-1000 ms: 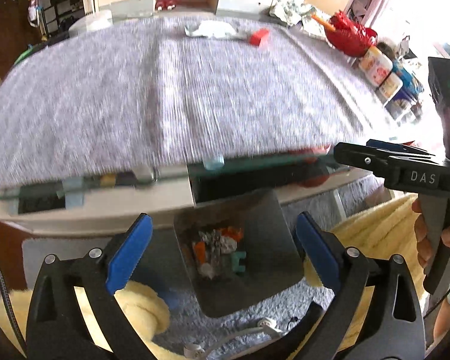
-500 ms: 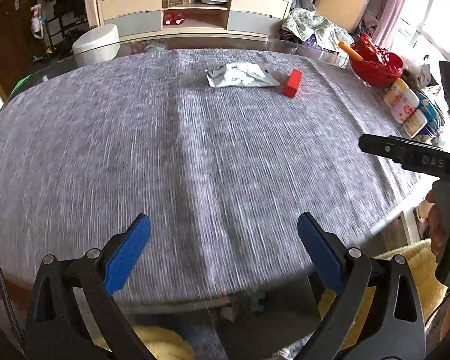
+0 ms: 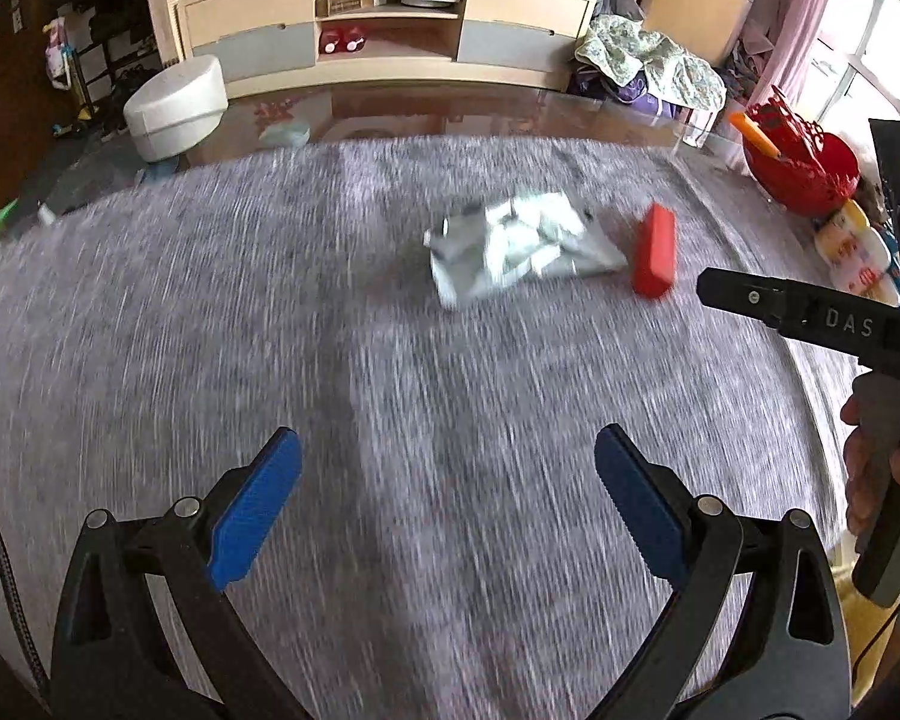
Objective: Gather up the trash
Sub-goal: 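Grasp the white-green packet with the left tool while the right tool grasps the red block, then lower the packet and red block into the bin and open both tools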
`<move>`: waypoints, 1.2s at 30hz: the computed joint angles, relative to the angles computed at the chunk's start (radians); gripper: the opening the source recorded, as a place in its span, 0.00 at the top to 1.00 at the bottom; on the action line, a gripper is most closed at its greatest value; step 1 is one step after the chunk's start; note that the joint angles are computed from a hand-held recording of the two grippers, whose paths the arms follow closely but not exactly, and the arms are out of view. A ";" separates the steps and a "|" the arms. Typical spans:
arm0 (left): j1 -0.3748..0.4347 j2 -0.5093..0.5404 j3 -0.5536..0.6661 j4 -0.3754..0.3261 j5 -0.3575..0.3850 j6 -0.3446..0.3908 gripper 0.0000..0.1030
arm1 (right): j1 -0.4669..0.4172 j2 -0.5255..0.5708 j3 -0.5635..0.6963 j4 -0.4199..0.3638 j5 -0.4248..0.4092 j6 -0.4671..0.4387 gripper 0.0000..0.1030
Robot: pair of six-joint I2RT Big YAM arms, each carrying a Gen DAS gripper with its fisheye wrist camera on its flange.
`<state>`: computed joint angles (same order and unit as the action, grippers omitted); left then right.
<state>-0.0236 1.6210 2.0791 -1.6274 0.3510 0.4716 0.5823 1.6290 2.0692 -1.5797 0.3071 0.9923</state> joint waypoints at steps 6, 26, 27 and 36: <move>-0.048 0.088 0.118 -0.002 -0.015 -0.006 0.10 | -0.065 0.025 -0.005 0.061 -0.074 0.015 0.43; -0.118 0.239 0.258 -0.036 -0.031 0.016 0.42 | -0.084 0.089 0.049 0.022 -0.011 -0.086 0.79; -0.120 0.229 0.241 -0.018 -0.035 0.018 0.43 | -0.084 0.083 0.041 0.023 -0.014 -0.091 0.79; -0.115 0.188 0.187 -0.015 -0.023 0.042 0.84 | -0.038 0.020 -0.037 0.014 -0.008 -0.064 0.79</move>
